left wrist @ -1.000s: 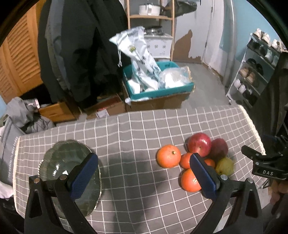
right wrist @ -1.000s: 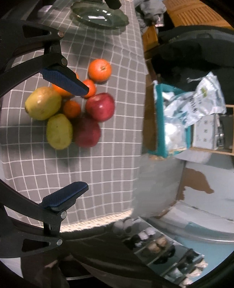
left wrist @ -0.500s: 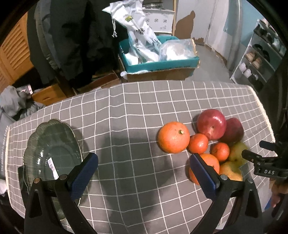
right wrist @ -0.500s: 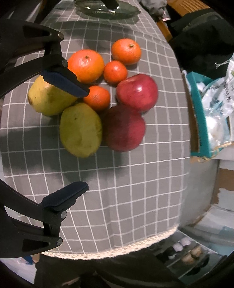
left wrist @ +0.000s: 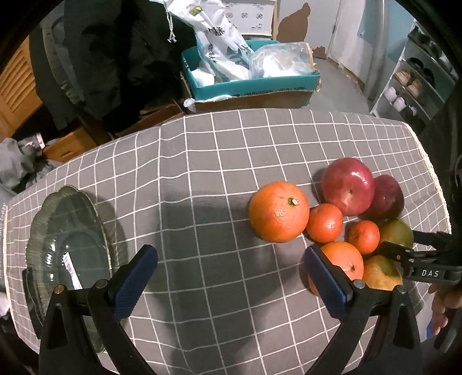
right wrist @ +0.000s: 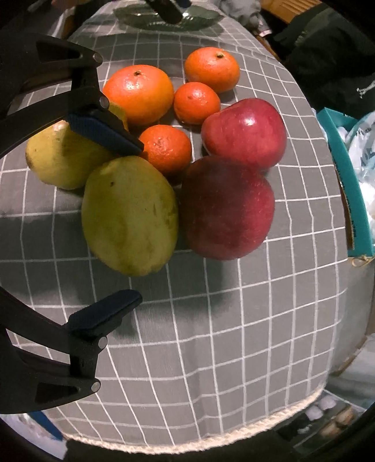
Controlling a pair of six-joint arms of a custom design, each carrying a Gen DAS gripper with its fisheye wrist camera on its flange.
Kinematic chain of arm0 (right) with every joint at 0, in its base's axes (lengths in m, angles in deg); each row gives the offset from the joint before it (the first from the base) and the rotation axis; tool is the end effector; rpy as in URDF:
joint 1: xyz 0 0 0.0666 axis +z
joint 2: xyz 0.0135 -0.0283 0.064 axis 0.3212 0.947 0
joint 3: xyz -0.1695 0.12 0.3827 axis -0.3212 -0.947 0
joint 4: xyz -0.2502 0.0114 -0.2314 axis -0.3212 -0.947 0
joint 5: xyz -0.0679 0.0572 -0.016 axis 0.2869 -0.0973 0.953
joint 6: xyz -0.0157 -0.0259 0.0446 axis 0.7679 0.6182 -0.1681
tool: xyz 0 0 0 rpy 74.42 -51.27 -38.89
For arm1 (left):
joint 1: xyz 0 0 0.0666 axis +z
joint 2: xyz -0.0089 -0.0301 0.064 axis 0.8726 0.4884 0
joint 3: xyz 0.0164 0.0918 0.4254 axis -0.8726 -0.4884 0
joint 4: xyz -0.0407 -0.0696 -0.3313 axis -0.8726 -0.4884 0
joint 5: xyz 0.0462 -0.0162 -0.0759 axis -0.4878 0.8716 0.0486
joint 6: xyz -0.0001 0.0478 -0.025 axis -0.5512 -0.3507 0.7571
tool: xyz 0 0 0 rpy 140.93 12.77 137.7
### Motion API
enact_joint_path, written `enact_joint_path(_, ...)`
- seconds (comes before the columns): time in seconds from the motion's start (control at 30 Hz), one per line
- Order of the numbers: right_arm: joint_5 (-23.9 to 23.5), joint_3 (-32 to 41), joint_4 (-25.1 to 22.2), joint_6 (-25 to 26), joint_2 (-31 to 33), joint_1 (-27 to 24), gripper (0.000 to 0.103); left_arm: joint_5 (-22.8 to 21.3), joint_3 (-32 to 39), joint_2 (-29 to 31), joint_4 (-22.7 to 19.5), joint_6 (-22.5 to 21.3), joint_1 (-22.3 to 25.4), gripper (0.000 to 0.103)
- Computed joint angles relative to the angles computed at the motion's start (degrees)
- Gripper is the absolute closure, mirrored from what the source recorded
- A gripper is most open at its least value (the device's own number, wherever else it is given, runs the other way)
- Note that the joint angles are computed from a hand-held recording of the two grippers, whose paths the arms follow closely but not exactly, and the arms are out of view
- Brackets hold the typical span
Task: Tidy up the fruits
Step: 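Move the left tool to the large orange while the right tool approaches a mango, then close the left tool on the orange while the right tool grasps the mango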
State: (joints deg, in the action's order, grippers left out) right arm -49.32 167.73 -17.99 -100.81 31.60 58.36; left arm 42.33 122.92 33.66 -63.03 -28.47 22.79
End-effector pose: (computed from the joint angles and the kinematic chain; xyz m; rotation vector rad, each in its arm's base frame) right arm 0.3160 0.2555 0.4535 0.9802 2.7713 0.1379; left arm 0.4508 -0.3537 0.4606 1.0023 2.5618 -0.2020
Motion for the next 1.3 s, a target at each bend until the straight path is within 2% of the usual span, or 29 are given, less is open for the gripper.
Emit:
enact_joint_path(0.1, -1.47, -3.12, 4.55, -1.45, -1.65, -0.47, 0.017, 0.04, 0.67, 1.02, 0.09, 0.07, -0.36, 0.001)
enact_joint_path(0.2, -1.25, -2.31, 3.9, -0.97, -1.12, -0.28, 0.018, 0.21, 1.66, 2.26, 0.03, -0.01, -0.89, 0.001)
enact_joint_path(0.3, 1.35, -0.2, 0.25, -0.63, 0.27, 0.36, 0.018, 1.3, 3.06, 3.62, -0.74, 0.34, -1.29, 0.001)
enact_joint_path(0.4, 5.64, 2.21, -6.11, -0.71, 1.35, 0.65, 0.018, 1.74, 4.07, 4.65, -0.89, 0.58, -1.77, 0.001)
enact_joint_path(0.5, 8.46, 2.95, -10.36, -1.07, 1.42, 0.42, 0.018, 1.8, 5.52, 6.05, -1.56, 0.6, -2.17, 0.001)
enact_joint_path(0.8, 10.21, 2.41, -13.97, -1.64, 1.29, 0.33, 0.018, 3.9, 8.11, 9.15, -3.61, 2.38, -2.17, 0.001)
enact_joint_path(0.97, 11.2, 2.38, -14.4, -1.57, 1.52, 0.3, 0.018, 5.22, 8.55, 10.22, -4.55, 2.49, -2.19, 0.016)
enact_joint_path(1.03, 11.35, 2.18, -14.4, -1.75, 1.17, 0.44, 0.018, 6.19, 8.33, 10.28, -4.44, 2.95, -2.09, 0.017)
enact_joint_path(1.1, 11.57, 2.31, -14.25, -1.59, 1.12, 0.33, 0.018, 7.38, 8.04, 10.15, -4.13, 3.25, -1.91, 0.023)
enact_joint_path(1.17, 12.06, 2.76, -14.64, -1.35, 1.21, 0.35, 0.018, 9.9, 8.24, 10.24, -4.6, 3.14, -1.74, 0.038)
enact_joint_path(1.3, 13.74, 4.52, -15.68, -0.54, 1.96, 0.53, 0.018, 8.61, 7.4, 9.54, -4.04, 2.69, -2.33, 0.039)
